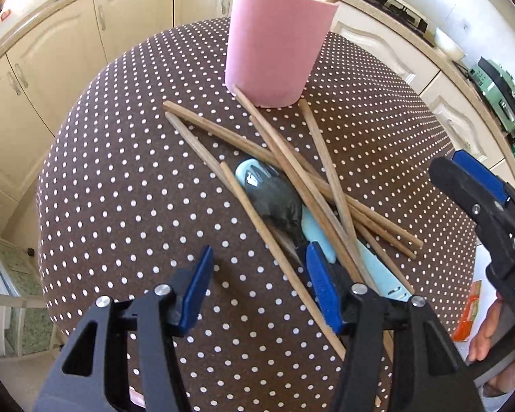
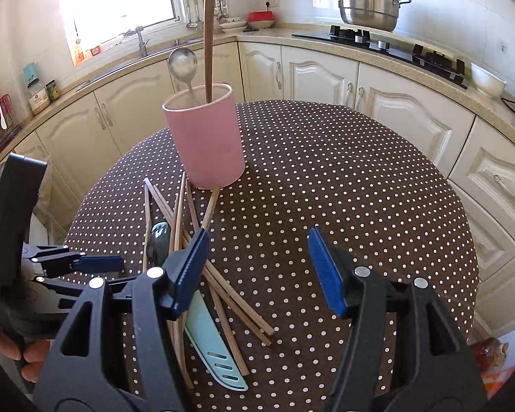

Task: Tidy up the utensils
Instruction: 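Move both tools back down to the utensil pile, then grasp a wooden chopstick with the left tool while the right tool grasps another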

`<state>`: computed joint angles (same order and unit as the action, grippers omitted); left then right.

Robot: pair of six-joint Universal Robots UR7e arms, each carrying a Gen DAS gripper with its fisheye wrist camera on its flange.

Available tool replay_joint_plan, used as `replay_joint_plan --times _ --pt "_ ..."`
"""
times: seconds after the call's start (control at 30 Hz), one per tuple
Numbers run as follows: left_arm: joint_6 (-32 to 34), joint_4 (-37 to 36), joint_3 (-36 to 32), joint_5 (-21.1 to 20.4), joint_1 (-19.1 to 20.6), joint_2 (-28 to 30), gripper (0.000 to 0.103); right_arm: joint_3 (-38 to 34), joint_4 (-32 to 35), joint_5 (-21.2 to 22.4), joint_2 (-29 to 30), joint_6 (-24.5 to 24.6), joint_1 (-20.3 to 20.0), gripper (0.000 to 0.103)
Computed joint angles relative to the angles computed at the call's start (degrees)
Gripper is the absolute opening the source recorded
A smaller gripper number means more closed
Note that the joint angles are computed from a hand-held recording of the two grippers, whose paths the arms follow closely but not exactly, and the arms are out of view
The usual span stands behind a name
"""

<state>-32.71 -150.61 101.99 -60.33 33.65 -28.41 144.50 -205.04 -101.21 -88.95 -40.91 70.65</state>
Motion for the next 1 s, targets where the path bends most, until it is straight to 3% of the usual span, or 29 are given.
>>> replay_joint_plan --times 0.23,0.43,0.77,0.8,0.87,1.0 --pt "-0.56 3.10 -1.10 -0.03 -0.27 -0.41 0.055 -0.45 3.37 0.15 -1.07 0.01 -0.47 0.060" --pt "-2.06 0.62 2.17 -1.72 -0.11 -2.74 0.055 -0.99 4.61 0.29 -1.07 0.20 -0.68 0.061" --pt "-1.57 4.92 -1.09 1.15 -0.76 -0.63 0.055 -1.91 5.23 -1.33 0.19 0.16 0.42 0.061" --pt "-1.11 5.31 -1.04 0.99 -0.76 -0.79 0.054 -2.02 5.26 -1.59 0.35 0.25 0.54 0.061" --pt "-0.90 6.39 -0.56 1.48 -0.77 -1.11 0.041 -2.34 5.60 -2.17 0.51 0.22 0.79 0.061" --pt "-1.24 7.28 -1.52 2.14 -0.66 -0.61 0.039 -2.80 5.86 -2.80 1.04 0.23 1.04 0.061"
